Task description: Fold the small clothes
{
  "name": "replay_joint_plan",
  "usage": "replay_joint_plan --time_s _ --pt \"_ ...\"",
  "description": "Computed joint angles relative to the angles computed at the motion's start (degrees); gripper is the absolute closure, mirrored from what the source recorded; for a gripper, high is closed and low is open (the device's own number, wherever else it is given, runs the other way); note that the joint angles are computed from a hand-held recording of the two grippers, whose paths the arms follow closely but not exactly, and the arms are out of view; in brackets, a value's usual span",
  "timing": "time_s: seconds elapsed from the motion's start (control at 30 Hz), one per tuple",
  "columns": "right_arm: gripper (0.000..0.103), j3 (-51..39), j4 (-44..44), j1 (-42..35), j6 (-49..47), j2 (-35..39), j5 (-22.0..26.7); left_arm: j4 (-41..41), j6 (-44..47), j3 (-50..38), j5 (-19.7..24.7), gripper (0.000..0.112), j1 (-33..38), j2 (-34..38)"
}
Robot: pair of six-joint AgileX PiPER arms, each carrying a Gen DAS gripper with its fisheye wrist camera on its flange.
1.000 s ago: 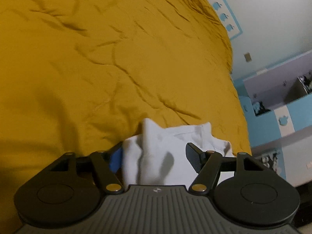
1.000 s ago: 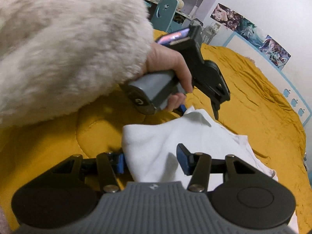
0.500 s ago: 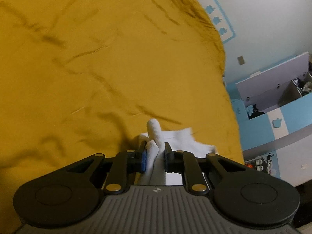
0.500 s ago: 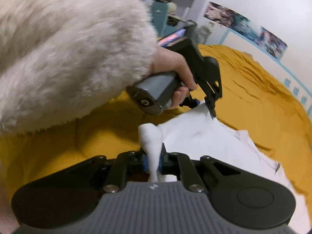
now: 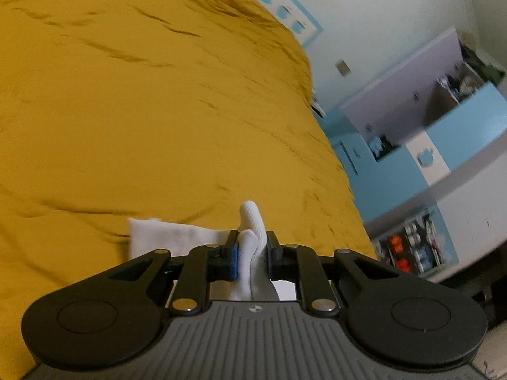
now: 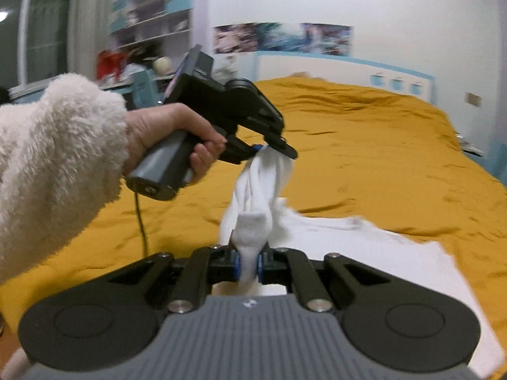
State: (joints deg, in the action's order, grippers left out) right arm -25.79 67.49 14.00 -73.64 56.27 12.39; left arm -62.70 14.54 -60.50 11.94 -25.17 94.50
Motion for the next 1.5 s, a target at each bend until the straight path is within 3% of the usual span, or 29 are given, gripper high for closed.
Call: replay_joint_plan --time_s 0.1,0.2,0.33,0.47,0.6,0.8,1.07,1.1,1.13,1.17,1.23,1.33,1.43,1.5 --pt "0.101 0.5 6.8 -15.2 -10.8 -0.4 10.4 13.8 -13.5 -9.0 1.2 0.095 -3.3 6.3" --pt "0.101 0.3 9.6 -30.1 -17.5 1.3 20.8 21.3 -21.5 -17.3 2.5 0.095 -6.4 12.6" --pt "0.101 0.4 12.3 -44.4 -24.7 4.3 28.3 31.5 -30.7 -28.0 5.4 0.095 -9.5 20.4" --pt "0.101 -0.1 15.7 -51.4 -31.1 10.9 29.2 42.8 -41.3 -40.9 11.1 0.095 -12.3 29.0" --pt "0.101 -2.2 17.9 -53.8 -32.6 17.7 27.4 47.1 -45.8 -52.7 16.5 0.095 -14.2 36.7" --pt "0.101 -6.4 17.2 -58.6 -31.1 27.3 29.3 51.4 -49.3 -65.5 24.2 0.095 -15.9 45.0" --pt "0.101 -5.5 17.1 -59.4 -26.7 26.6 29.5 53.3 -51.7 -78.7 30.9 0.098 -16.7 51.7" --pt "0.097 -4.6 18.0 -59.6 -26.8 25.9 28.6 53.8 -52.5 -80.7 31.9 0.096 -16.8 52.6" --pt "0.085 -3.6 20.7 -58.7 -27.9 25.1 25.3 54.4 -53.4 -80.9 31.6 0.096 -16.9 52.5" --pt "0.08 -3.9 22.8 -57.9 -29.3 25.0 22.7 54.4 -53.8 -79.3 30.2 0.096 -16.8 51.3" --pt "0.078 -5.0 20.7 -61.4 -28.7 25.1 24.2 50.5 -50.1 -70.4 24.5 0.096 -16.2 45.8" --pt "0.078 -9.8 12.3 -69.6 -26.7 27.5 35.0 49.1 -44.7 -55.5 18.8 0.096 -16.0 35.6" --pt "0.078 -13.2 8.5 -75.3 -35.9 30.3 46.0 48.8 -40.1 -38.3 15.2 0.091 -16.0 22.8" --pt "0.078 -17.1 3.5 -76.6 -40.8 33.8 52.6 52.3 -42.0 -26.9 13.2 0.084 -16.8 14.3"
